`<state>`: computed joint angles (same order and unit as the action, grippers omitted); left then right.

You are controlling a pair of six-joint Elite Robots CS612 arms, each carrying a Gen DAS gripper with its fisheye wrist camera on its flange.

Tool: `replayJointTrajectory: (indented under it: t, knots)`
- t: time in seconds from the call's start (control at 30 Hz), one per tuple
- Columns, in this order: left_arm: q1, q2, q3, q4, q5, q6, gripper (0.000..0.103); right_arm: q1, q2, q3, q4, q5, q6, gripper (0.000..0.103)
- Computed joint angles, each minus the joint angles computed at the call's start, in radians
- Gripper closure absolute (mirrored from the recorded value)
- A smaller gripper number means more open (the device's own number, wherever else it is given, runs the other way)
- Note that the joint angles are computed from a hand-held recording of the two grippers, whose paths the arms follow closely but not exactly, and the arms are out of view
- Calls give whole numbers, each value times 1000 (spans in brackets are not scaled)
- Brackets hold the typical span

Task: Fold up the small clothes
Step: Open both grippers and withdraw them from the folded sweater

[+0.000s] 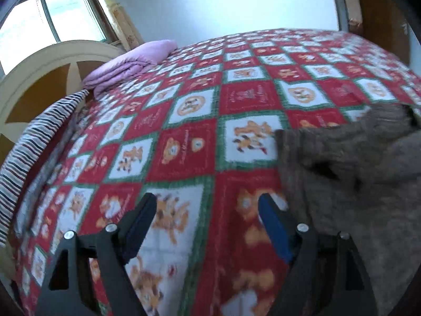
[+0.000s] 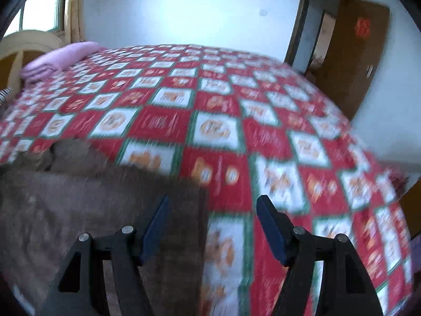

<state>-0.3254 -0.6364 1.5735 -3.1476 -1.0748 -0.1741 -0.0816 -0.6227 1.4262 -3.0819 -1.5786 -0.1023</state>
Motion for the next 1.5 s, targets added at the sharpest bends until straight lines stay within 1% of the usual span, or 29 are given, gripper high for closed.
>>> replayJointTrajectory:
  t: [0.1,0.17,0.2,0.23,0.3,0.37,0.43,0.5,0.57,0.63,0.67,0.7,0.73,0.77,0.8,0.9,0.93,1.03,1.07,1.1,1.13,1.17,1.2,1.23,1.27,1.33,1.37,1.4,1.5]
  knots:
    - [-17,-9,29,-73,22,48,21,-6,-15,22,27,81,24,34]
    - [-25,-18,52,-142,19,76,19,3,-24,31,25,110,20,34]
    - [-30,-23,63,-167,37,77,17,10,-28,31,34,135,9,34]
    - [-34,-29,72,-193,48,66,11,18,-31,26,60,168,-11,34]
    - [-31,-35,82,-226,11,55,0,43,-29,4,146,242,-76,34]
    - [-33,-31,78,-209,0,66,0,69,-18,-32,252,297,-146,34]
    - [-34,-21,71,-186,-14,69,0,98,7,-99,409,364,-219,34]
    - [-30,-11,66,-146,-34,45,0,122,43,-172,501,397,-246,34]
    - [-29,-5,62,-102,-40,25,0,145,85,-247,498,342,-251,34]
    - [-22,-6,64,-100,-63,-1,0,162,133,-329,440,223,-158,34]
    - [-19,-9,68,-107,-75,-16,0,172,153,-361,382,126,-93,34]
    - [-13,-10,70,-114,-87,-36,0,176,165,-379,321,71,-47,34]
    - [-9,-10,72,-113,-101,-51,0,177,167,-382,272,58,-3,34]
    - [-5,-9,73,-110,-118,-60,0,175,163,-376,248,87,26,34]
    - [1,-9,71,-102,-144,-75,0,171,156,-366,243,144,32,34]
    - [14,-8,70,-98,-195,-112,0,182,129,-319,257,252,-70,34]
    - [17,-8,73,-106,-208,-123,0,181,114,-299,307,321,-120,34]
    - [28,-8,77,-116,-238,-161,0,185,96,-292,543,503,-261,34]
    - [31,-8,75,-111,-249,-173,0,191,102,-312,632,517,-309,34]
    - [32,-8,75,-108,-254,-176,0,204,117,-337,680,488,-325,34]
    - [32,-7,74,-107,-256,-179,0,216,129,-362,686,445,-319,34]
    - [31,-8,75,-107,-254,-179,0,227,147,-387,655,395,-308,34]
    - [30,-7,75,-109,-250,-177,0,239,176,-432,583,316,-263,34]
    - [29,-7,75,-109,-247,-174,0,243,193,-457,513,269,-213,34]
    - [29,-7,74,-106,-247,-173,0,242,204,-470,440,250,-153,34]
    - [29,-7,74,-108,-245,-170,0,223,210,-477,294,301,-10,34]
    - [30,-7,75,-111,-247,-170,0,214,209,-474,245,326,32,34]
    - [30,-7,75,-113,-250,-172,0,209,201,-461,221,339,45,34]
    - [32,-8,77,-116,-260,-172,0,198,153,-377,194,337,-2,34]
